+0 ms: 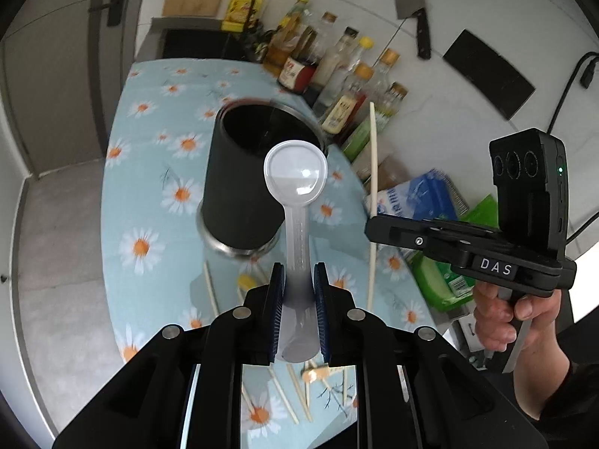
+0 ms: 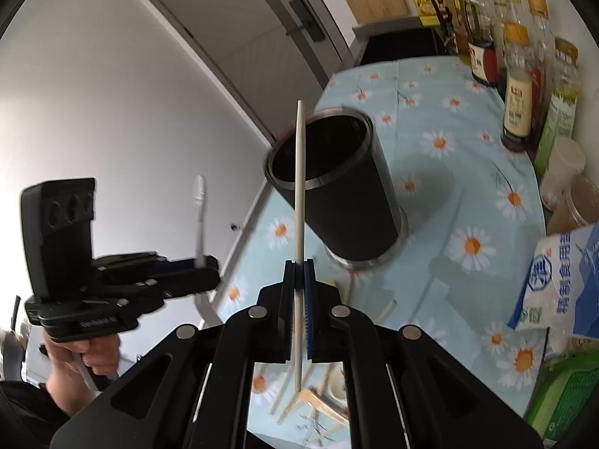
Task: Organize utensils
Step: 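Lift the chopstick with the right tool while the left tool lifts the white spoon toward the black cup, then lower the chopstick into the black cup and open the right tool while the left tool drops the spoon in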
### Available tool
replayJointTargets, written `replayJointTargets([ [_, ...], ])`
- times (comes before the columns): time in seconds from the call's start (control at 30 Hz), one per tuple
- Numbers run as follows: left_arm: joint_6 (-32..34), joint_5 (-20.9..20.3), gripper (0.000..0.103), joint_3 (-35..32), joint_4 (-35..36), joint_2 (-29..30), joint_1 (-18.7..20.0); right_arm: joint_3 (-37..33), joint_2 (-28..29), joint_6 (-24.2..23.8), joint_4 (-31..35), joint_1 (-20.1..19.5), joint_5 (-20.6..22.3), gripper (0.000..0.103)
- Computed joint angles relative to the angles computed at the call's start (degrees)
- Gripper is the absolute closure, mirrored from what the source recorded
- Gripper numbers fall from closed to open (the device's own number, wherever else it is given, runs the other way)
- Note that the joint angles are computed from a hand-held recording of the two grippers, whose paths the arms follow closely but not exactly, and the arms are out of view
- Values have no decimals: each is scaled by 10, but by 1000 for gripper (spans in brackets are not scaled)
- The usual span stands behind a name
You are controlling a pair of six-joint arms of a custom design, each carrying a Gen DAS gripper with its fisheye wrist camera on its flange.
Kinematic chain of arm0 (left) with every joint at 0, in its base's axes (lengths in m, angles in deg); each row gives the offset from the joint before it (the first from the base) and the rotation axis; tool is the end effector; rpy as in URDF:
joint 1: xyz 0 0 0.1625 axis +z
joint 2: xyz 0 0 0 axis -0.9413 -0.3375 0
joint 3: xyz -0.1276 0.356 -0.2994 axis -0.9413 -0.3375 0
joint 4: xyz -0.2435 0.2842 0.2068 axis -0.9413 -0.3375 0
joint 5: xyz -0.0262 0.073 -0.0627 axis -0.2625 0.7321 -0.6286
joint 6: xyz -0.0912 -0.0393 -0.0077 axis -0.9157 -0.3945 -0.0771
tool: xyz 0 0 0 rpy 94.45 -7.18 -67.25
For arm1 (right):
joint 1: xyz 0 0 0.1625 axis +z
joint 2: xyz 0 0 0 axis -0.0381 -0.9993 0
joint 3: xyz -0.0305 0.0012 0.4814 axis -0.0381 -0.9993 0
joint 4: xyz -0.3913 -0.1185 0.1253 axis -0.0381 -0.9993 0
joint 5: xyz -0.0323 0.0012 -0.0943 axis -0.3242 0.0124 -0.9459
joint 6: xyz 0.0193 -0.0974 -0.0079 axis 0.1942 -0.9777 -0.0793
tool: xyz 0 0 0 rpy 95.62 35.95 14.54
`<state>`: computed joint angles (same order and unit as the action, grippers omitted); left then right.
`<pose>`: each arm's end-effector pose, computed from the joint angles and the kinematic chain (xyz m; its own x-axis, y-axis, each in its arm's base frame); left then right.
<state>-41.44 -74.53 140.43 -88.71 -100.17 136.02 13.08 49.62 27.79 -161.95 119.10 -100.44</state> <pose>-0.1683 -0.7391 0.4391 -0.7555 0.6213 -0.2079 0.6492 0.7526 -0.1100 0.4467 -0.6769 0.1324 -0.9558 -0.0948 0.2783 -0.2349 0.8153 -0.5292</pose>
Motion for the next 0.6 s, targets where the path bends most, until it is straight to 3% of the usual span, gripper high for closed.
replayJointTargets([
  [0.6, 23, -43, 88, -126, -41, 77, 1, -131, 59, -104, -112, 9, -18, 97],
])
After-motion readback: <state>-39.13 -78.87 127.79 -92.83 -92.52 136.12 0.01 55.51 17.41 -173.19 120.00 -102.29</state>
